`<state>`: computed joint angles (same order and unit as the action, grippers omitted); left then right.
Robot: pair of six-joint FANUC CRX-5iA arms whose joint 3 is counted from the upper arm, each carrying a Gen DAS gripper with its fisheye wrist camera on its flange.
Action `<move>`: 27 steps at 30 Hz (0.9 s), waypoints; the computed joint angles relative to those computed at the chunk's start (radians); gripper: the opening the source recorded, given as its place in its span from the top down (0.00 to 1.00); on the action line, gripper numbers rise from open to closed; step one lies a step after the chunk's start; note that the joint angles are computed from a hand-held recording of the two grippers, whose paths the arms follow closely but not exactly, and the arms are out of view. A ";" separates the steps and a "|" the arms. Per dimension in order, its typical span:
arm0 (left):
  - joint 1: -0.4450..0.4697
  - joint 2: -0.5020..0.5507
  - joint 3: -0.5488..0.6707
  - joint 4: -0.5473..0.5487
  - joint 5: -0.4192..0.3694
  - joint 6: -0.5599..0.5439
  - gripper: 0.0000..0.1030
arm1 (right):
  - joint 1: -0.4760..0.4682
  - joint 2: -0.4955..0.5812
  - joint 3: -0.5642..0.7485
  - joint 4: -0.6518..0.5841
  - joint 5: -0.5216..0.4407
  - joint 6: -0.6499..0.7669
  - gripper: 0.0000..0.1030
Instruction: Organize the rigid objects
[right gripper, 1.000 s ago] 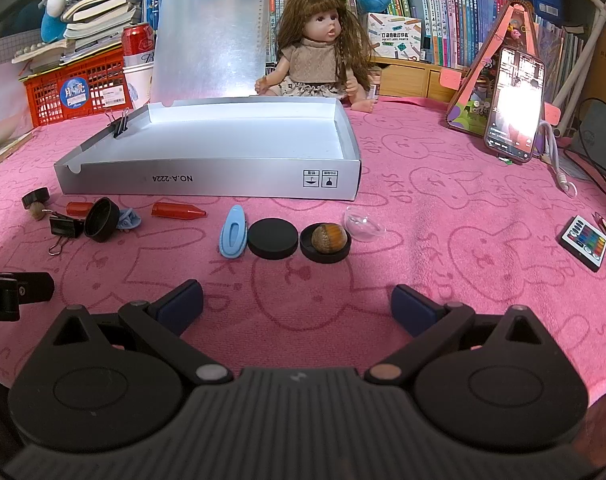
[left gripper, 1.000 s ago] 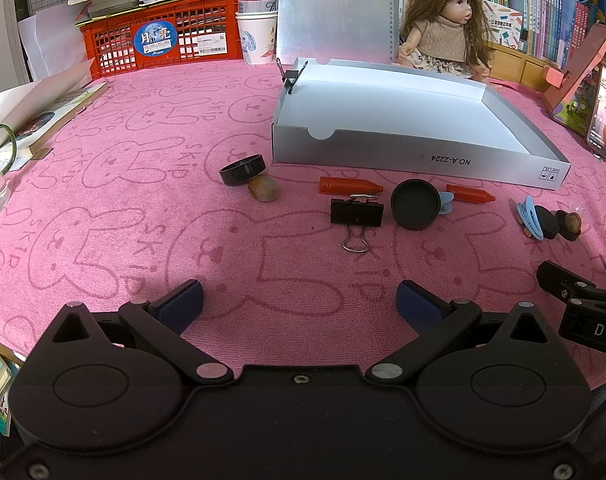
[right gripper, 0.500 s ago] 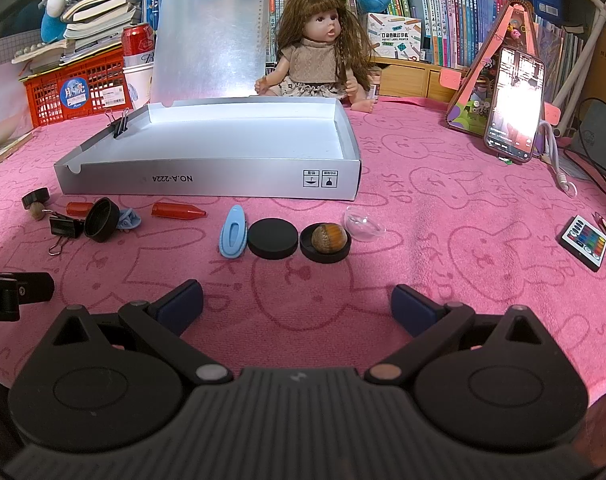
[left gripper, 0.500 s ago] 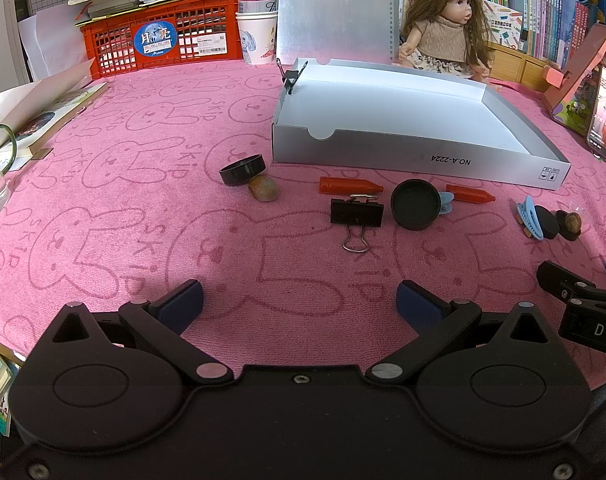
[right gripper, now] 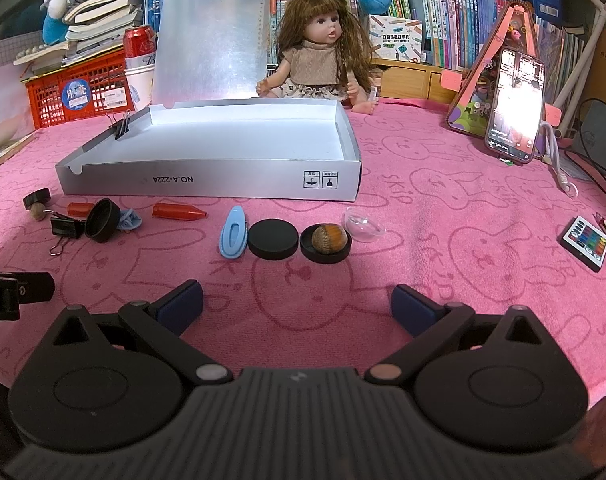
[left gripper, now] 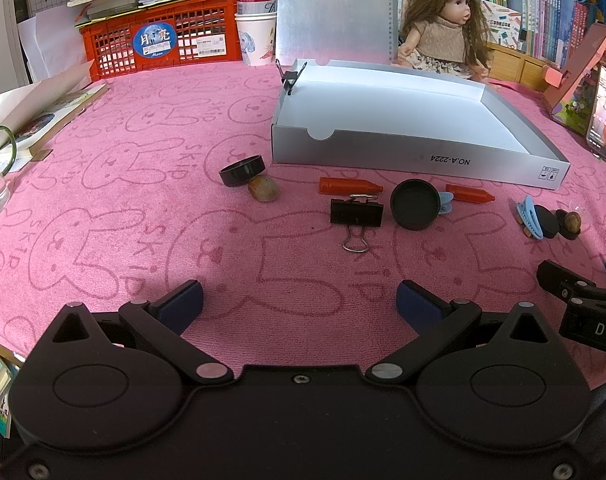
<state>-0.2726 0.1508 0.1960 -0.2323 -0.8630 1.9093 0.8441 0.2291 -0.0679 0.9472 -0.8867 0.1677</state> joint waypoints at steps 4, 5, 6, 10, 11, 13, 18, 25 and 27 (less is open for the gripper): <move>-0.003 -0.004 -0.006 -0.004 0.007 0.002 0.00 | 0.001 0.001 -0.001 0.001 0.000 -0.002 0.00; -0.005 -0.004 -0.009 -0.010 0.015 0.007 0.00 | 0.000 0.001 0.000 0.000 0.000 -0.001 0.00; -0.008 -0.007 -0.018 -0.016 0.022 0.014 0.00 | 0.001 0.001 0.000 -0.001 -0.001 -0.001 0.00; 0.000 -0.004 -0.008 0.001 0.007 -0.006 0.00 | 0.002 0.005 0.007 -0.004 -0.005 0.004 0.00; 0.002 -0.001 -0.005 0.005 0.006 -0.012 0.00 | 0.001 0.004 0.002 0.006 0.001 -0.001 0.00; 0.004 -0.002 -0.007 0.007 0.009 -0.020 0.00 | -0.003 -0.004 -0.014 0.023 0.022 -0.015 0.00; 0.012 -0.008 -0.016 0.031 0.024 -0.044 0.06 | -0.019 -0.031 -0.061 0.059 0.114 -0.058 0.06; 0.032 -0.045 -0.071 0.097 0.126 -0.101 0.27 | -0.033 -0.040 -0.089 0.104 0.185 -0.084 0.19; 0.038 -0.056 -0.095 0.132 0.168 -0.137 0.33 | -0.037 -0.039 -0.092 0.116 0.194 -0.093 0.24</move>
<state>-0.2346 0.0947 0.1012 -0.1007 -0.6955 1.7722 0.8067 0.1905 -0.1599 1.0634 -0.6927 0.0751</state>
